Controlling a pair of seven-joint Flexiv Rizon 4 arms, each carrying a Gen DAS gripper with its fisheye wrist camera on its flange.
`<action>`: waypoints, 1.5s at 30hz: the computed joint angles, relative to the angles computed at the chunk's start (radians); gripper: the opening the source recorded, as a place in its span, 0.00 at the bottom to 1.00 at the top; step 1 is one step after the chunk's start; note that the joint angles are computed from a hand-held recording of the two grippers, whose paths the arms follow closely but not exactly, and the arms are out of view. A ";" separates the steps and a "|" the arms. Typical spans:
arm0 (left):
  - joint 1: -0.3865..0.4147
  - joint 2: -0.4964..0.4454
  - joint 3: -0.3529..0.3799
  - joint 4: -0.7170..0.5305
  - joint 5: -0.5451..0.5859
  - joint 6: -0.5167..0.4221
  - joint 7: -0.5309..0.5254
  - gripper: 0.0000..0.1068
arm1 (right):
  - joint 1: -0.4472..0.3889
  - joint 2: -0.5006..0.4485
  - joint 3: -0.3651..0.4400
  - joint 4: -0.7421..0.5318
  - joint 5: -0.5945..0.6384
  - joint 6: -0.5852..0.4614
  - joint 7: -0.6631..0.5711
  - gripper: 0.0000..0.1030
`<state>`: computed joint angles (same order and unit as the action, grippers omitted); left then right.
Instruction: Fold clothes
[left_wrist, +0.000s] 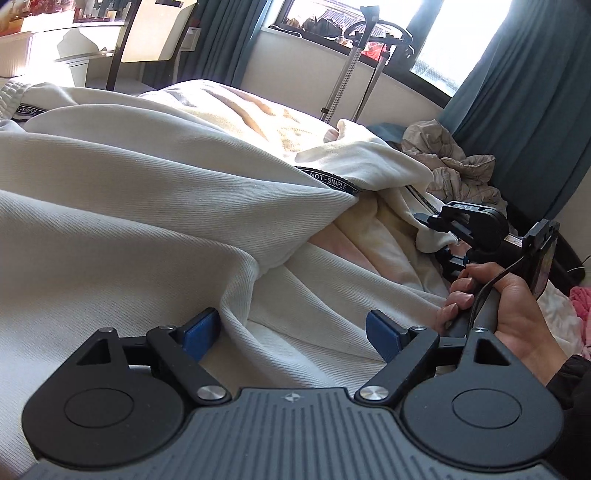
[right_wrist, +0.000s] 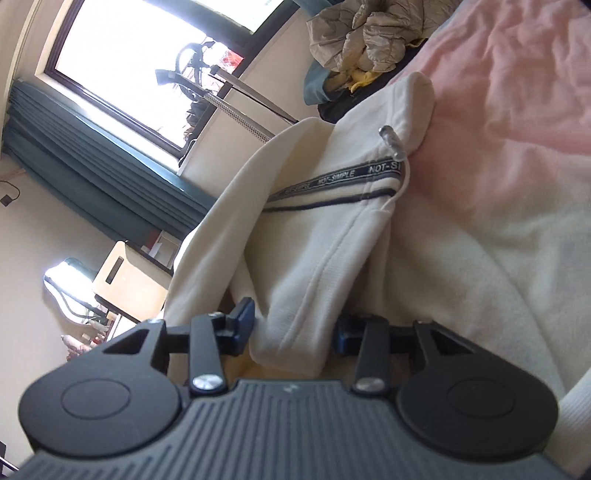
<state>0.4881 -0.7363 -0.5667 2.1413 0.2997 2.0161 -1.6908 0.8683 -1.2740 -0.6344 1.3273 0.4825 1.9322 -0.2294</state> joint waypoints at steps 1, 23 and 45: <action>0.001 -0.002 0.000 -0.001 0.001 0.007 -0.002 0.83 | 0.041 -0.011 -0.069 0.010 0.038 -0.046 0.011 0.22; -0.053 -0.013 0.088 -0.049 0.112 0.148 -0.172 0.83 | 0.205 0.358 -0.505 0.783 -0.192 -0.058 -0.177 0.12; -0.169 0.015 0.198 -0.051 0.073 0.160 -0.148 0.83 | -0.040 0.542 0.107 0.840 0.106 0.222 -0.234 0.77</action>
